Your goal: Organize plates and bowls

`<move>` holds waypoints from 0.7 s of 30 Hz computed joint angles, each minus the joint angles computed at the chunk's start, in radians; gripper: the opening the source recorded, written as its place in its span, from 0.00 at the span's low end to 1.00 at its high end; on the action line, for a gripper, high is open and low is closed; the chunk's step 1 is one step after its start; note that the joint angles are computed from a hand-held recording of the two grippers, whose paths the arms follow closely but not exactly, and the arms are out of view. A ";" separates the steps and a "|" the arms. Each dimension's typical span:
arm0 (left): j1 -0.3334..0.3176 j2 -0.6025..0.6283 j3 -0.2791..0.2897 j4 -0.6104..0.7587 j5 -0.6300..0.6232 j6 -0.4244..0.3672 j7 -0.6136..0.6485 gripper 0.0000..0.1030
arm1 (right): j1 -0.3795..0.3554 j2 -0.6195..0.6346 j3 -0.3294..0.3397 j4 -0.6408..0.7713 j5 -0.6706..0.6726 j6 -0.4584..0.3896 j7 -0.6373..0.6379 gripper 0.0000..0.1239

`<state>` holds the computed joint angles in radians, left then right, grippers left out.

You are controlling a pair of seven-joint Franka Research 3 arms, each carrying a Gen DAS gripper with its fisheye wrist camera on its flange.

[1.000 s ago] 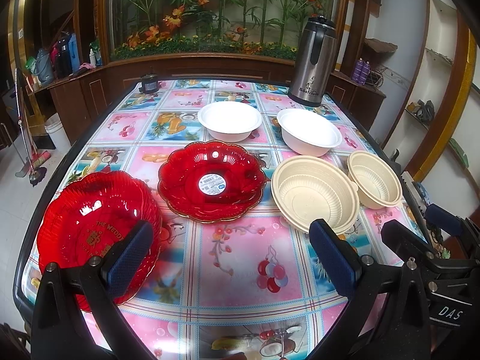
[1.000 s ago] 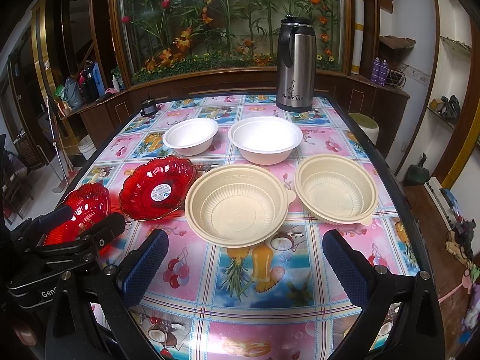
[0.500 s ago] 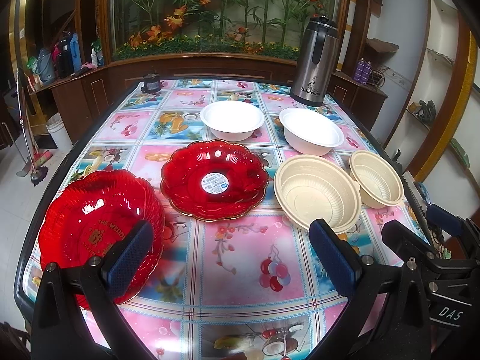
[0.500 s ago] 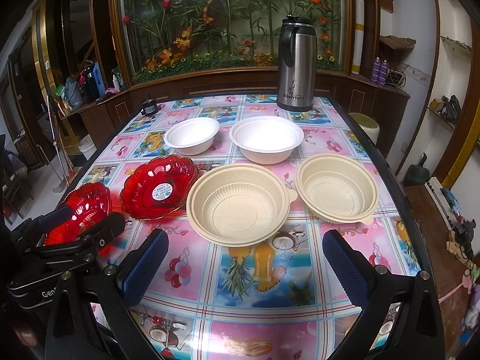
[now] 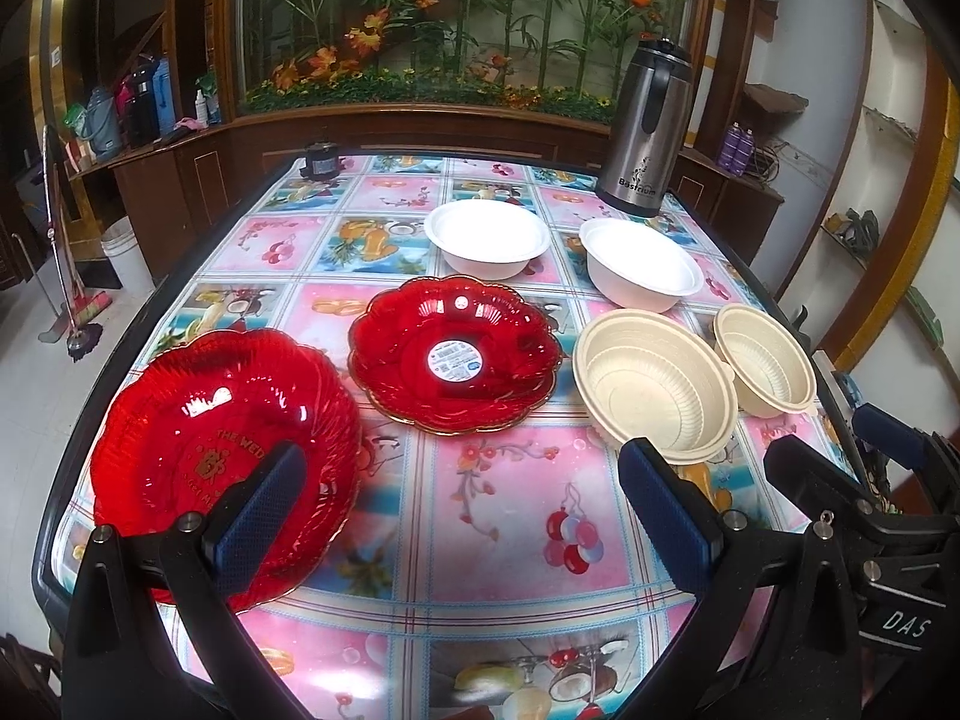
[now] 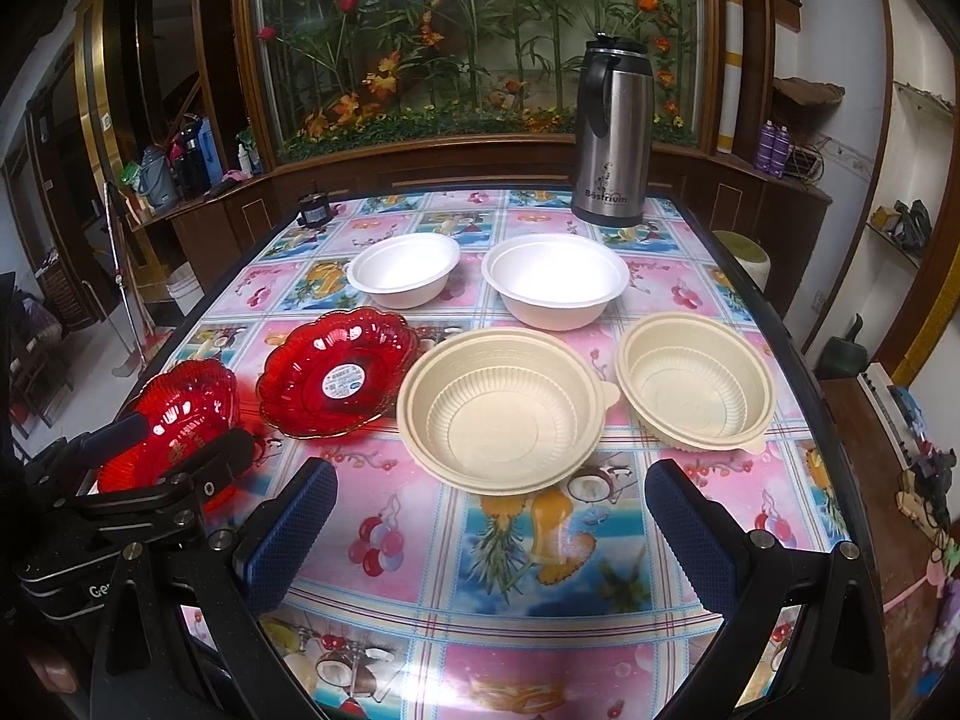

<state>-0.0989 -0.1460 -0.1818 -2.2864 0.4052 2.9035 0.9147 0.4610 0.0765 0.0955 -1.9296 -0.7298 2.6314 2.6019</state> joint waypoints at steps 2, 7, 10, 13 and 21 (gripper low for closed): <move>0.006 -0.015 0.004 -0.015 0.003 0.004 -0.006 1.00 | 0.003 0.008 0.003 0.012 0.005 0.003 -0.011 0.83; 0.034 -0.075 0.023 -0.072 -0.001 0.026 -0.004 1.00 | 0.022 0.043 0.003 0.053 0.031 0.021 -0.055 0.83; 0.071 -0.123 0.041 -0.122 0.005 0.058 -0.007 1.00 | 0.039 0.076 0.004 0.087 0.077 0.043 -0.110 0.83; 0.106 -0.152 0.078 -0.167 -0.009 0.086 0.003 1.00 | 0.046 0.115 0.016 0.113 0.206 0.090 -0.230 0.83; 0.174 -0.096 0.148 -0.167 -0.133 0.011 0.057 1.00 | -0.002 0.274 0.150 0.264 0.702 0.114 -0.653 0.82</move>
